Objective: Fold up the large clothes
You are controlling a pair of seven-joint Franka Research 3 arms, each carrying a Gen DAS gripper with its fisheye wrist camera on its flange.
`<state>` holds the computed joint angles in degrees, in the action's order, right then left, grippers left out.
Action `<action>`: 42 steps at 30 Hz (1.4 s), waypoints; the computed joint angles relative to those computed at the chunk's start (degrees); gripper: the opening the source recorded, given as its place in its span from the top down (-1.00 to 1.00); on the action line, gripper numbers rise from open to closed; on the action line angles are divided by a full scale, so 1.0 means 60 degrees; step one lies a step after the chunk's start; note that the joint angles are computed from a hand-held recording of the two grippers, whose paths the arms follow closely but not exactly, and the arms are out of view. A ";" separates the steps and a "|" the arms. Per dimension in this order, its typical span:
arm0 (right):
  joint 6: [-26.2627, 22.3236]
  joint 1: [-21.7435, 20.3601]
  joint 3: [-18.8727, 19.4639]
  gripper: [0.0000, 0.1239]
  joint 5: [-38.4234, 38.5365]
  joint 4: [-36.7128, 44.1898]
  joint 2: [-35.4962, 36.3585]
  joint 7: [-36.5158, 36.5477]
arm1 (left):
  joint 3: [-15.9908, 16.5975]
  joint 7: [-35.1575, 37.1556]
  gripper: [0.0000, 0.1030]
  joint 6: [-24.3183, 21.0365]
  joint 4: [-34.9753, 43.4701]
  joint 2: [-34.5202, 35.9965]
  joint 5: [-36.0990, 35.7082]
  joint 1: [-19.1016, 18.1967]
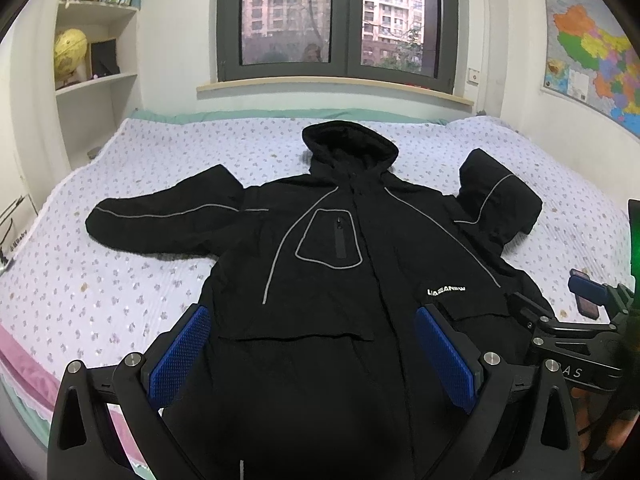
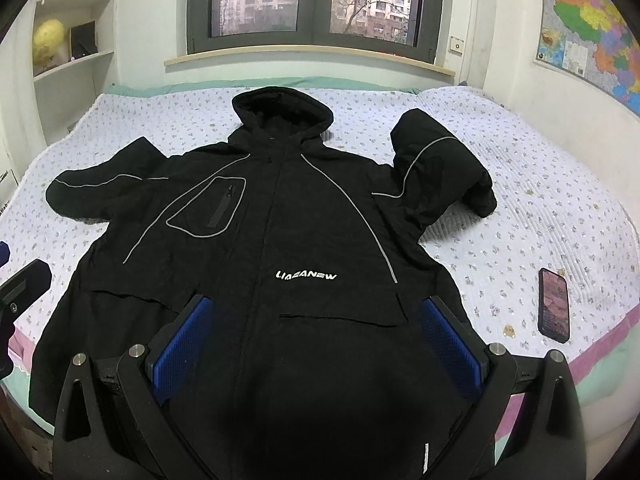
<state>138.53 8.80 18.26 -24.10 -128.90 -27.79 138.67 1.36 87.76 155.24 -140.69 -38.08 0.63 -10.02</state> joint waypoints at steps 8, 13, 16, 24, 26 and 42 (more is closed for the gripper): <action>-0.0118 0.0086 0.0067 -0.66 -0.0036 0.0052 0.0095 0.0098 | 0.0174 0.0158 -0.98 0.0037 -0.0145 -0.0082 -0.0163 -0.0045; -0.0184 0.0152 0.0104 -0.66 -0.0133 0.0162 0.0250 0.0169 | 0.0261 0.0251 -0.98 0.0027 -0.0134 -0.0037 -0.0252 -0.0050; -0.0217 0.0209 0.0094 -0.66 -0.0202 0.0266 0.0377 0.0213 | 0.0311 0.0347 -0.98 0.0064 -0.0122 0.0004 -0.0306 -0.0046; -0.0399 0.0373 0.0081 -0.66 -0.0499 0.0694 0.0824 0.0481 | 0.0475 0.0616 -0.98 0.0161 0.0016 0.0239 -0.0494 -0.0006; -0.0458 0.0451 0.0051 -0.66 -0.0561 0.0920 0.1054 0.0497 | 0.0512 0.0686 -0.98 0.0227 0.0071 0.0338 -0.0527 0.0037; 0.3011 0.2021 -0.1332 -0.66 -0.0398 0.4921 0.5565 -0.1402 | 0.3445 0.4469 -0.98 -0.0610 0.3375 0.3537 -0.3952 -0.0627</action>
<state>156.60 20.92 10.27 -26.49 -99.37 5.60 130.26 22.03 114.58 151.58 -120.44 -16.86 -23.08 -13.78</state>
